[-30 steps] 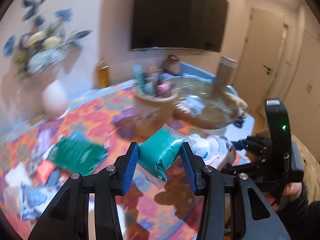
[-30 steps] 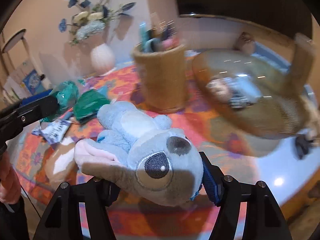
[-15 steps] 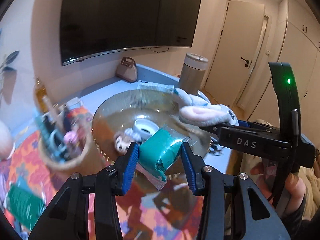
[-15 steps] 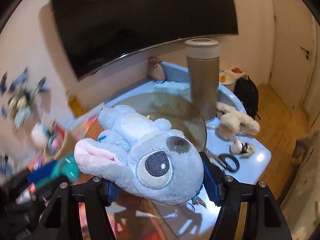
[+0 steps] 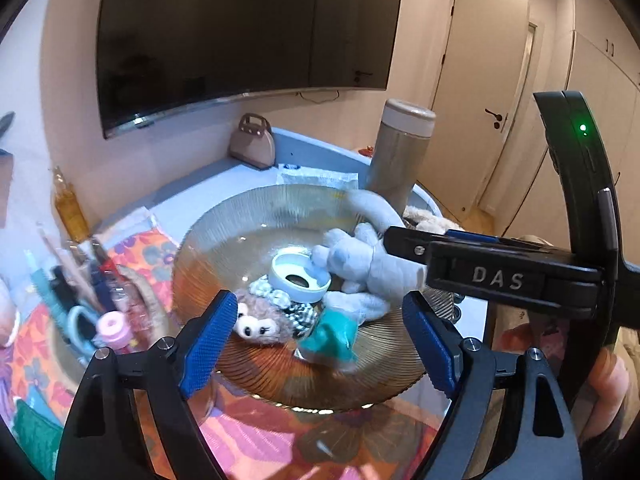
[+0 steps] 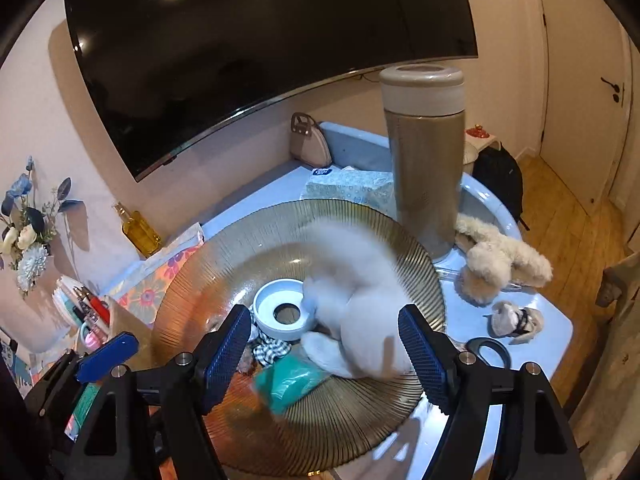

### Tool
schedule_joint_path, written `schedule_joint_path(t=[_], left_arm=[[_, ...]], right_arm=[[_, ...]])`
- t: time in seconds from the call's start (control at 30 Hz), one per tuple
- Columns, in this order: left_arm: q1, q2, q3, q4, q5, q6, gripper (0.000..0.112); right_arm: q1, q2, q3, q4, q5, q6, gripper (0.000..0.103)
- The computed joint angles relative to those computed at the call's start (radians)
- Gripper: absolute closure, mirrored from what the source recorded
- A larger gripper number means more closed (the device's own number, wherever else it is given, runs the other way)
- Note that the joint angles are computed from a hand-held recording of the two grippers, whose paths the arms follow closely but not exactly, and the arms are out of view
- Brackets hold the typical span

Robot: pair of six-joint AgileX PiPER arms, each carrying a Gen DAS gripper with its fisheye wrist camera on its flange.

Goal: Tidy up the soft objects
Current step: 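Move both grippers back over the tablecloth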

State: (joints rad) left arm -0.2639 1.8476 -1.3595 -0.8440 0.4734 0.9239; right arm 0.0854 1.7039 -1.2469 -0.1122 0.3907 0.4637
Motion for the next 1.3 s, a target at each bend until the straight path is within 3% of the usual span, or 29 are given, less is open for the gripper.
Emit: schedule_joint_path(t=[0.23,0.4,0.5,0.57,0.63,0.83,1.0,1.2,1.3], left_arm=[[0.082,-0.211,0.165,-0.116,0.046,0.130,0.029],[0.197,-0.393,0.269,-0.109,0.109,0.113,0.029],[0.297,-0.500,0.305,-0.006,0.161,0.030,0.029],[0.373,-0.551,0.313,0.091,0.203,-0.031,0.029],[0.527,-0.582,0.319,0.043,0.309,0.045,0.029],[0.987,-0.578,0.315,-0.049,0.513,0.205,0.029],[1.268,-0.476,0.289,-0.080,0.609,0.302,0.029],[1.345,-0.316,0.316,-0.063,0.632,0.359,0.029],[1.314,-0.246,0.375,-0.085,0.574,0.399,0.029]], right_arm=[[0.035,-0.164,0.128,-0.016,-0.030,-0.004,0.028],[0.120,-0.266,0.184,-0.037,-0.026,0.009,0.028],[0.210,-0.303,0.204,-0.027,-0.024,-0.001,0.028],[0.310,-0.295,0.196,-0.099,-0.010,0.068,0.028],[0.392,-0.260,0.174,-0.161,0.009,0.126,0.028],[0.594,-0.068,0.046,-0.156,0.065,0.122,0.028],[0.704,0.092,-0.087,-0.062,0.108,-0.012,0.028],[0.762,0.265,-0.207,0.054,0.135,-0.157,0.028],[0.772,0.324,-0.226,0.010,0.131,-0.124,0.028]])
